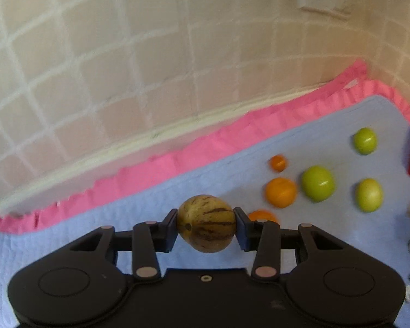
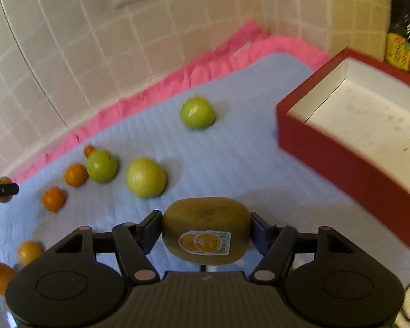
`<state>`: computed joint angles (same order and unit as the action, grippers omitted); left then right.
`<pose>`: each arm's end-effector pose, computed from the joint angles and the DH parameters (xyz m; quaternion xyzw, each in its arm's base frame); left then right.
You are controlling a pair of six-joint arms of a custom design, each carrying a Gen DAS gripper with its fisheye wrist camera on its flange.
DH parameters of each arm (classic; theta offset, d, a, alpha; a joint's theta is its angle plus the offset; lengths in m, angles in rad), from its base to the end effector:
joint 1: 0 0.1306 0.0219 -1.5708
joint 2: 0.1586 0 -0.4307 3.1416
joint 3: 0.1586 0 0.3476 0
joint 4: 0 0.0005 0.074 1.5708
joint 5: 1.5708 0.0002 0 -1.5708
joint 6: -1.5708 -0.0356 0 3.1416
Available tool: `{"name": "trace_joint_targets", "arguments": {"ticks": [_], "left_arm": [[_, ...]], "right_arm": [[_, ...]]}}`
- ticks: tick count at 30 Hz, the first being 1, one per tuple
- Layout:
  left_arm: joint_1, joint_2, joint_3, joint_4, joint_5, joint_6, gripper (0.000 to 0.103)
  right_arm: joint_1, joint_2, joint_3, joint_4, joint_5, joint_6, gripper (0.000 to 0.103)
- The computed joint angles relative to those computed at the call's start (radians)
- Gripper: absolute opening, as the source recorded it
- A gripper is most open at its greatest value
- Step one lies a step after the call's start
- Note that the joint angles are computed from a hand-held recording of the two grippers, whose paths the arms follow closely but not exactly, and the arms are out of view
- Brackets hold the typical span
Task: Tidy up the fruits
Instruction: 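Carry melon and kiwi into the red box and open both tools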
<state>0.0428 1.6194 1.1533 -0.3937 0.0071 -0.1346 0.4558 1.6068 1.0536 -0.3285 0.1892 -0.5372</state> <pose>0.4920 0.0203 0.3127 0.0443 0.9364 0.0275 0.3470 0.4253 0.2005 0.2863 0.0700 0.9349 0.0820 0.3380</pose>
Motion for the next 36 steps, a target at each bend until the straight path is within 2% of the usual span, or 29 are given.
{"name": "trace_joint_targets", "arguments": {"ticks": [6,12,14,17,20,22,26,30,31,32,36], "left_arm": [[-0.131,-0.019,0.08,-0.017,0.063,-0.009,0.05],[-0.311,0.069,0.26,-0.048,0.187,-0.026,0.05],[-0.379,0.139,0.367,-0.099,0.219,-0.021,0.05],[-0.459,0.254,0.535,-0.193,0.274,-0.009,0.05],[-0.526,0.388,0.729,-0.309,0.305,-0.011,0.051],[-0.563,0.482,0.865,-0.393,0.292,-0.012,0.051],[-0.609,0.631,1.064,-0.505,0.2,-0.021,0.051],[-0.628,0.75,1.239,-0.621,0.148,-0.005,0.051],[-0.631,0.757,1.248,-0.627,0.139,-0.002,0.051],[-0.636,0.748,1.222,-0.6,0.117,-0.017,0.052],[-0.649,0.758,1.237,-0.606,0.079,-0.064,0.053]], "right_arm": [[-0.087,-0.159,-0.055,0.004,0.043,0.021,0.069],[-0.245,-0.271,-0.058,-0.09,0.133,0.105,0.069],[-0.312,-0.283,-0.058,-0.124,0.141,0.149,0.069],[-0.387,-0.283,-0.062,-0.162,0.11,0.205,0.069],[-0.46,-0.259,-0.059,-0.205,0.028,0.261,0.069],[-0.502,-0.222,-0.046,-0.235,-0.046,0.298,0.069],[-0.525,-0.152,-0.02,-0.271,-0.108,0.376,0.069],[-0.539,-0.101,0.002,-0.309,-0.16,0.433,0.069],[-0.543,-0.093,0.005,-0.312,-0.171,0.439,0.069],[-0.543,-0.085,0.006,-0.312,-0.173,0.452,0.069],[-0.531,-0.075,0.012,-0.317,-0.133,0.48,0.07]]}}
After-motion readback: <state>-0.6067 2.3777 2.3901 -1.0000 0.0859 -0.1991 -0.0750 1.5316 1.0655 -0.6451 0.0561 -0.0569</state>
